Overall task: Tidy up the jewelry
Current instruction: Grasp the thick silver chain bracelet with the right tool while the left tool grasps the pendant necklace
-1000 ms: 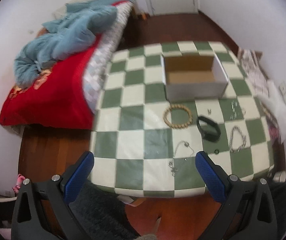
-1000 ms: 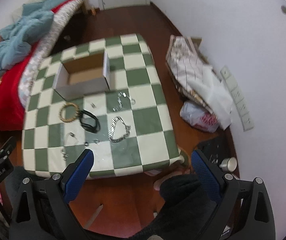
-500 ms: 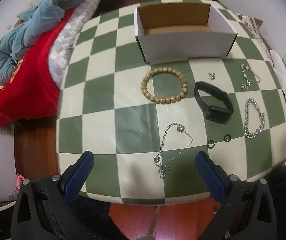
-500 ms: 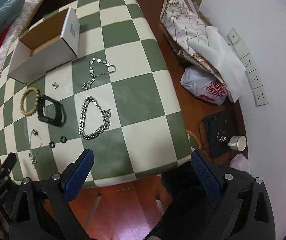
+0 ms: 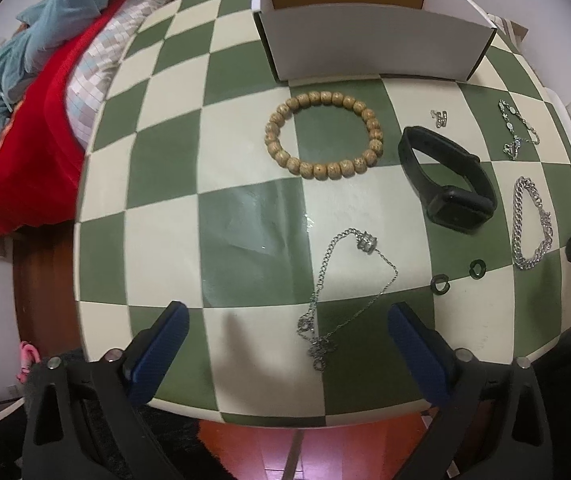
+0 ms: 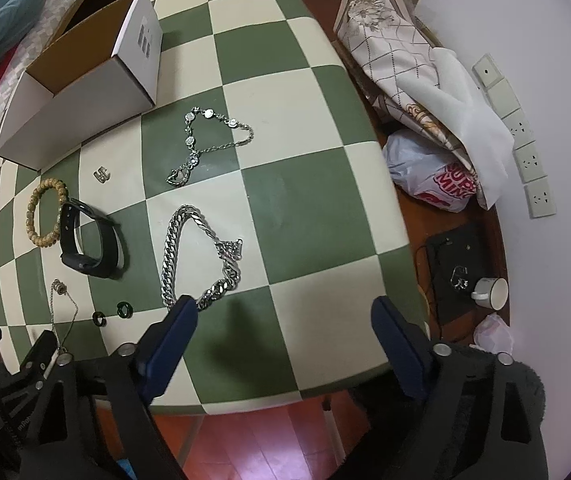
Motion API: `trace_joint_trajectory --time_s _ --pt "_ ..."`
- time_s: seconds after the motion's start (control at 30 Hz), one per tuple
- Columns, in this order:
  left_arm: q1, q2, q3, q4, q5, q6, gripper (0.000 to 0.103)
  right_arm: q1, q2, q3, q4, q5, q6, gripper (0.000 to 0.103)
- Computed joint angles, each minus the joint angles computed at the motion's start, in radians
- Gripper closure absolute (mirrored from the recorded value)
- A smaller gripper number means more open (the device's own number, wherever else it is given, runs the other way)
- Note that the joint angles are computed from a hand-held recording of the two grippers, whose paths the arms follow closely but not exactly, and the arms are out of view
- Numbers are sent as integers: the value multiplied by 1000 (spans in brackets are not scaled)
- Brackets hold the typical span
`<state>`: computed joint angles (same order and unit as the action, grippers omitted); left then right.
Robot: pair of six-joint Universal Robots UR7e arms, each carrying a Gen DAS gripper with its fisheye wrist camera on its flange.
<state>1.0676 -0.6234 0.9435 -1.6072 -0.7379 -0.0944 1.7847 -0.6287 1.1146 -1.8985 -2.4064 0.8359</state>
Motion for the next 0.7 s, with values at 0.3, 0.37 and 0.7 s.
trace_joint_trajectory --time_s 0.3,0.37,0.7 --pt "32 33 -67 59 -107 -38 50 -10 15 15 -84 -5 -54 31" --pt "33 28 -54 30 -121 -27 55 -15 23 12 -91 -10 -67 34" --pt "24 10 -5 -29 -125 20 99 -18 52 6 -125 -21 -108 50"
